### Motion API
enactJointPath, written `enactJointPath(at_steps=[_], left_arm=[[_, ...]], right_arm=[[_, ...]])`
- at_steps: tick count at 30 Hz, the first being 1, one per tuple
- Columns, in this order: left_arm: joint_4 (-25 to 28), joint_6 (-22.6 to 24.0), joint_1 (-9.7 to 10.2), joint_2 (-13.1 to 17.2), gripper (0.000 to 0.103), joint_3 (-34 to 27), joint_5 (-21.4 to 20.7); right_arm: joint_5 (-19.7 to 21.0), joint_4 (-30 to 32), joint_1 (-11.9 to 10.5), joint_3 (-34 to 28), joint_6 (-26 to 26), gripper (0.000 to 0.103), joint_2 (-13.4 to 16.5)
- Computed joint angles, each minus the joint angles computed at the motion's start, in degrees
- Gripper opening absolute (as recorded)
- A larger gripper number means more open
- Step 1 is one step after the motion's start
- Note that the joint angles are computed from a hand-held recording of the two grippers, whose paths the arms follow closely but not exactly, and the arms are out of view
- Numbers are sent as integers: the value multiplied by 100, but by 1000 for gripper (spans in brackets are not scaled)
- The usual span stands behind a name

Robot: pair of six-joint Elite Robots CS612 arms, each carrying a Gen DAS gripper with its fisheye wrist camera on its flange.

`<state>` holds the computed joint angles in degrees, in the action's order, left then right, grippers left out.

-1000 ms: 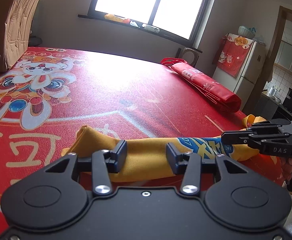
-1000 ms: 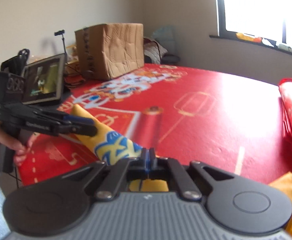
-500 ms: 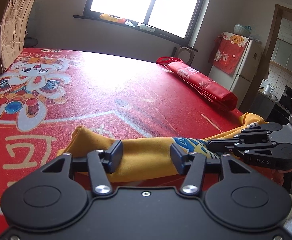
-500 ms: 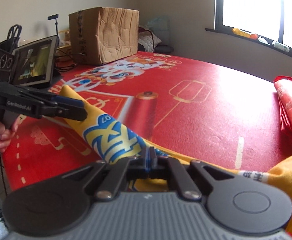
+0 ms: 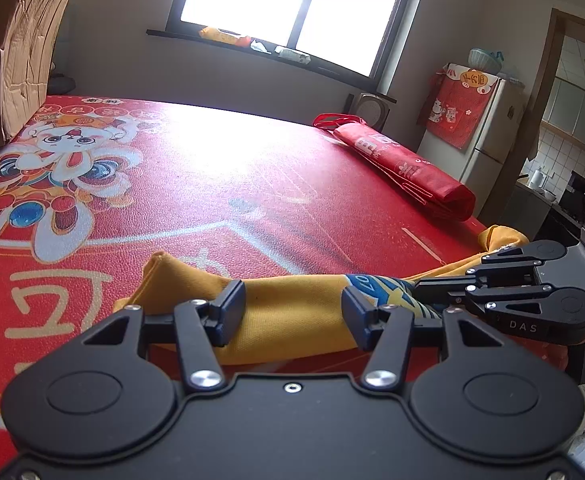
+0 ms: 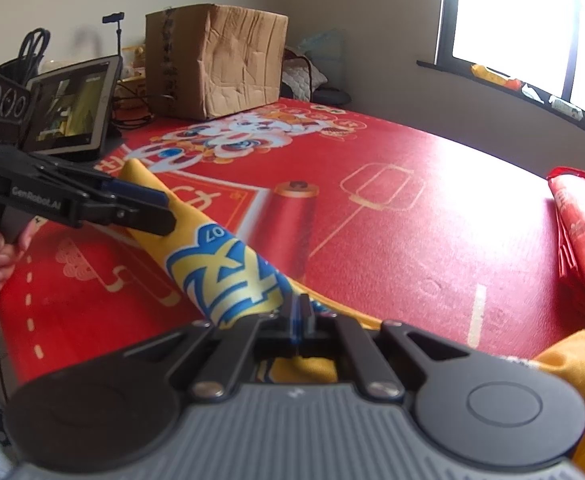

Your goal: Fold shopping bag

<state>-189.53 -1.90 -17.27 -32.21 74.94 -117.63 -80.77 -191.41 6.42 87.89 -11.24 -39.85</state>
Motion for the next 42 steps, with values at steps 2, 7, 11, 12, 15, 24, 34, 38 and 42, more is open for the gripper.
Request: enactJointPath(at_steps=[2, 7, 11, 12, 15, 24, 34, 38, 42], left_arm=[[-2, -29, 4, 7, 55, -10, -20], [2, -85, 15, 22, 55, -30, -64], [-11, -310, 63, 82, 55, -109, -250], [-16, -423, 88, 114, 55, -152, -349], [-34, -686, 141, 185, 55, -249, -565], [-25, -814, 173, 233, 55, -329, -655], [34, -761, 213, 286, 55, -422, -676], [54, -719, 216, 289, 55, -433, -662], [58, -676, 199, 284, 55, -427, -622]], right_arm=[[-34, 33, 10, -10, -52, 0, -3], [-140, 124, 39, -35, -174, 0, -16], [-237, 239, 67, -57, -350, 0, -38], [-248, 304, 70, -67, -418, 0, -52], [-294, 578, 86, -118, -879, 1, -105], [-321, 1256, 231, -244, -3166, 34, -351], [-516, 1851, 476, -629, -4676, 36, -138], [-473, 1902, 478, -790, -4669, 42, -34], [-376, 2303, 442, -961, -4348, 43, -20]])
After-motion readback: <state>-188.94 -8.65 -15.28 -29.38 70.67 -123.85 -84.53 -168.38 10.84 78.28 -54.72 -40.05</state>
